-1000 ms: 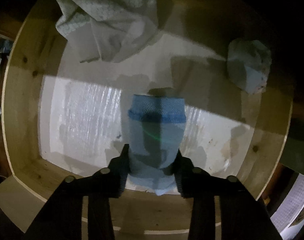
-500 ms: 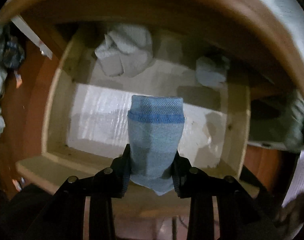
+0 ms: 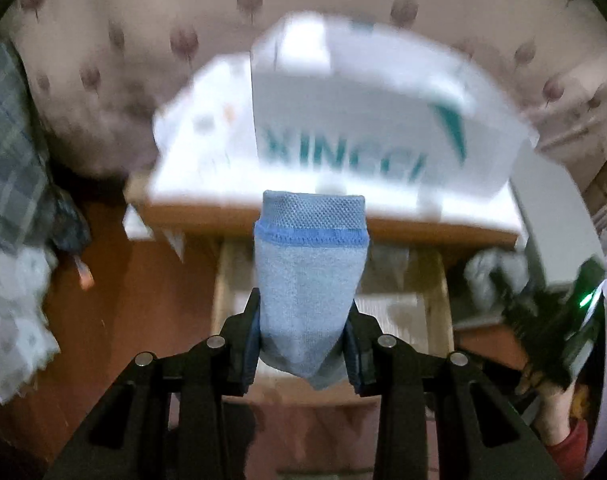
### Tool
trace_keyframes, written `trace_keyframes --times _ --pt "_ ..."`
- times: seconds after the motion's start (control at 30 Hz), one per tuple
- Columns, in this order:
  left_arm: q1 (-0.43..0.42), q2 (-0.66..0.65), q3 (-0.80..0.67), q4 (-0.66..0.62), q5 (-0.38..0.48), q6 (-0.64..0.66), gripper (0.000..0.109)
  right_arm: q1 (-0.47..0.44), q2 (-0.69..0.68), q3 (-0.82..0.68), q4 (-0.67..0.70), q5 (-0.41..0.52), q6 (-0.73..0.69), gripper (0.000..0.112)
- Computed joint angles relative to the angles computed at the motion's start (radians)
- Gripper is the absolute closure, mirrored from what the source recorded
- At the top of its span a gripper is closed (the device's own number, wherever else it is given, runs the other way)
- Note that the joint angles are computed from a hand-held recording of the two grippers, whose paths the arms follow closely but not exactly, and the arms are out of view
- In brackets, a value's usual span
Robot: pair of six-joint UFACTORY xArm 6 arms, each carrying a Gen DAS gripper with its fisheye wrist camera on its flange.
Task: Take underwear out of drawer
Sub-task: 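Lift the blue sock with the left tool and lower it into the white box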
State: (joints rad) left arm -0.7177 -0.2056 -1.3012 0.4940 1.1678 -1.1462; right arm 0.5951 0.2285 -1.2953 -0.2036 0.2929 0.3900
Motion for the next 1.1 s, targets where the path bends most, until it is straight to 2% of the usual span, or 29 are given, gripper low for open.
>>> trace_keyframes --times 0.17,0.3,0.37,0.5,0.67,0.83,0.97,1.1 --pt "0.023 0.065 -0.229 0.13 0.055 0.078 0.077 0.007 0.004 -0.003 -0.018 0.005 0.003 0.081" --pt "0.075 0.186 -0.435 0.129 0.049 0.19 0.077 0.01 0.009 -0.009 -0.021 0.011 0.002 0.081" --pt "0.118 0.29 -0.574 0.094 0.07 0.266 0.077 0.013 0.011 -0.011 -0.018 0.013 0.0 0.081" --pt "0.186 0.449 -0.758 0.019 0.089 0.347 0.077 0.015 0.015 -0.016 -0.019 0.014 -0.003 0.081" --pt "0.24 0.599 -0.91 -0.079 0.126 0.455 0.076 0.014 0.016 -0.016 -0.003 0.018 -0.015 0.081" --pt "0.277 0.651 -0.926 -0.129 0.111 0.487 0.076 0.015 0.022 -0.023 0.026 0.023 -0.032 0.081" --pt "0.289 0.677 -0.931 -0.128 0.14 0.479 0.075 0.018 0.029 -0.034 0.04 0.029 -0.045 0.081" --pt "0.292 0.648 -0.862 -0.114 0.094 0.445 0.071 0.02 0.033 -0.041 0.044 0.034 -0.048 0.081"
